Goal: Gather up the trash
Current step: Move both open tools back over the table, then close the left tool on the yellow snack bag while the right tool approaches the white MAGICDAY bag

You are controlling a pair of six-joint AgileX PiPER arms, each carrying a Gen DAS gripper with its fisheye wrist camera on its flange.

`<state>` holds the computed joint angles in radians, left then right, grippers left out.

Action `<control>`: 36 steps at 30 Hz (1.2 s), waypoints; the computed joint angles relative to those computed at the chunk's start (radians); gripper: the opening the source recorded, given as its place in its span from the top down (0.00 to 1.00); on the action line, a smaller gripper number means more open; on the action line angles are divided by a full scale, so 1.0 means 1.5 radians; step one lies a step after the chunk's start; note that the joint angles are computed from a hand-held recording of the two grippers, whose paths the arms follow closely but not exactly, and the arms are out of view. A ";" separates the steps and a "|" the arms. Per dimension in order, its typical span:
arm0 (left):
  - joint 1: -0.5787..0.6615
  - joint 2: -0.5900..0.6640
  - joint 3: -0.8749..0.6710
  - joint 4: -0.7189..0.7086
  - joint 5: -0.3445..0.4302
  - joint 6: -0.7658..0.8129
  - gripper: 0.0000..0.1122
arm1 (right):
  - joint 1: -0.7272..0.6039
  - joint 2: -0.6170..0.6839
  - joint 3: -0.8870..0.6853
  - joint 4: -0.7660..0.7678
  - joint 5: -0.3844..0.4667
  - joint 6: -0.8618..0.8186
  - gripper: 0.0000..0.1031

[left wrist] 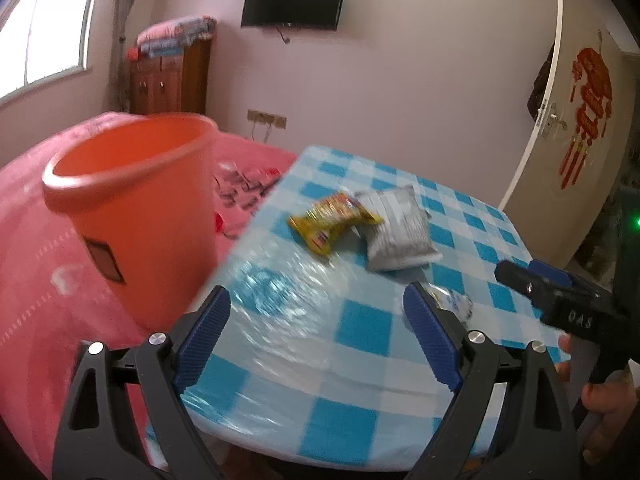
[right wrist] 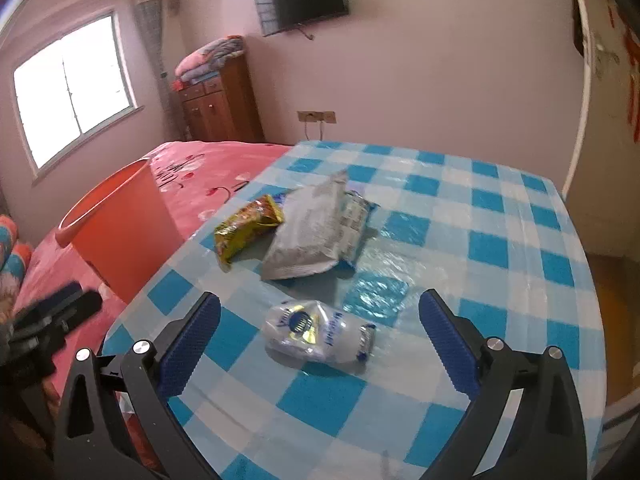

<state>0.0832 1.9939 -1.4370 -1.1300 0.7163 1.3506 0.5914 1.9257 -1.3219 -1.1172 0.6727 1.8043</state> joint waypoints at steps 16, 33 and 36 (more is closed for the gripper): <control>-0.064 0.002 0.052 0.071 -0.056 -0.056 0.21 | -0.078 -0.065 0.154 -0.060 -0.074 0.101 0.05; -0.113 0.027 -0.010 0.176 -0.068 -0.141 0.21 | -0.141 -0.048 0.151 -0.061 -0.134 0.063 0.05; -0.117 0.042 -0.048 0.190 -0.053 -0.164 0.21 | -0.150 -0.044 0.154 -0.056 -0.153 0.059 0.05</control>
<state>-0.0926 2.0576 -1.5092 -0.8449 0.6370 1.1050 0.3669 1.8592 -1.0912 -1.2012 0.4432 1.8924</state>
